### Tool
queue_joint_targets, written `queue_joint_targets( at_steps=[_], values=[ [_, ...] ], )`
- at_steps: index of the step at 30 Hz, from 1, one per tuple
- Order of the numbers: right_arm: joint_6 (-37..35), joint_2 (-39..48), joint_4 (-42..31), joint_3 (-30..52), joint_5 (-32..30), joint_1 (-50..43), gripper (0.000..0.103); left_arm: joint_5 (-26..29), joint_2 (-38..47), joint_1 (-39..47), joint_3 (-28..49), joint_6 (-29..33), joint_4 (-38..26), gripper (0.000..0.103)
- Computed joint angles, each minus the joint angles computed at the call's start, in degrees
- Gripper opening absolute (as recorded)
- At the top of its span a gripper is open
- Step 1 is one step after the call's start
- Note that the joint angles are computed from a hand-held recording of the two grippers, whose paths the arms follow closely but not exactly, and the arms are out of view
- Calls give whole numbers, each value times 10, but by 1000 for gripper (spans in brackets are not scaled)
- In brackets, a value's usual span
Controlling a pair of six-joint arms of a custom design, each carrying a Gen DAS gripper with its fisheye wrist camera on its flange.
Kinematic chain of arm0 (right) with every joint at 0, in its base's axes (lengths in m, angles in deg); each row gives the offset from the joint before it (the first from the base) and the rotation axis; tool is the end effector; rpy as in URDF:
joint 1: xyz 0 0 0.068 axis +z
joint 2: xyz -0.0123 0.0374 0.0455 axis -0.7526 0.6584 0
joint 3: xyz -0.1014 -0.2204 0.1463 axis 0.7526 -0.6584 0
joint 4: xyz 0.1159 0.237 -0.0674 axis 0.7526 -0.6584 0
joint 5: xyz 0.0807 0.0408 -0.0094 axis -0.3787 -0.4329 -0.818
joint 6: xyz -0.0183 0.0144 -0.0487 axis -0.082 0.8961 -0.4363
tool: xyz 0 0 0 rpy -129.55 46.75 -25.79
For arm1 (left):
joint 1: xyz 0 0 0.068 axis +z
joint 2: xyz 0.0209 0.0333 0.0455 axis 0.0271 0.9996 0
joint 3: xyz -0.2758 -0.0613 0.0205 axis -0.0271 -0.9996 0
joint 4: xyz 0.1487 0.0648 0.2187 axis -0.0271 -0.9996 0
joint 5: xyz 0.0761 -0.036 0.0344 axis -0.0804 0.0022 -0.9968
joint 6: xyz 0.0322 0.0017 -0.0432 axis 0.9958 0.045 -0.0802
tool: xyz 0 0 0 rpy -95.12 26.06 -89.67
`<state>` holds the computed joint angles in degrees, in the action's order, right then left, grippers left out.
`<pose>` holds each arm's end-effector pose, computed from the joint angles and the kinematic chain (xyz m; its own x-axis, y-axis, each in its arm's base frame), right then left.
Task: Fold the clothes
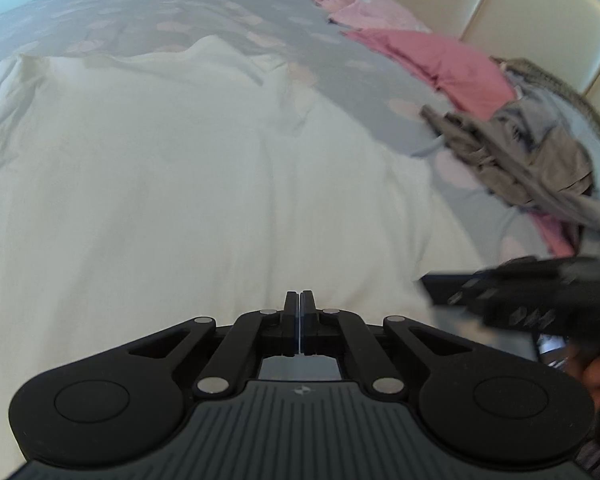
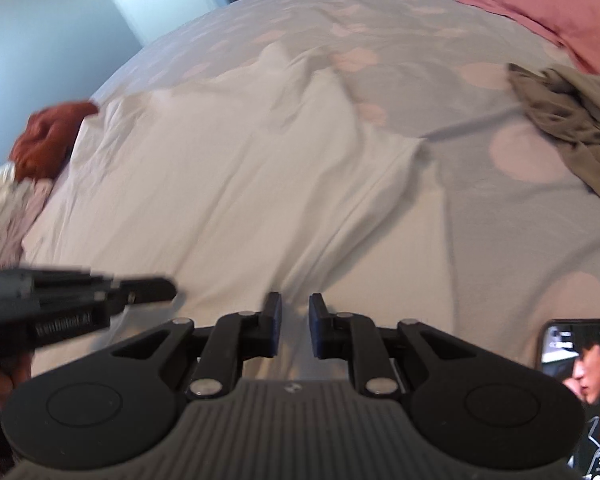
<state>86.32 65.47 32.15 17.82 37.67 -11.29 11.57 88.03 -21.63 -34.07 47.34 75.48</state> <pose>0.1954 0.1525 0.0676 -0.8277 -0.0889 -0.5541 -0.3055 0.8996 0.3121 0.1882 -0.0856 0.0622 -0.8207 0.0389 -0.5700 0.2373 0.9308 -0.2781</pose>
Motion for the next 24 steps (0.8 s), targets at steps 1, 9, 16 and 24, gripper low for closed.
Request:
queue_joint_targets(
  at_steps=[1,9,16,24],
  values=[
    [-4,3,-6,5,8,8,18,13,-3,-5,0,-2,8,0],
    [2,-12,-17,0,7,-20,16,1,75,-81,36,3,35,0],
    [38,9,30,2,-26,-65,18,23,103,-65,29,-6,68,0],
    [67,42,35,22,-60,-86,1,38,114,-50,28,-8,80,0]
  ],
)
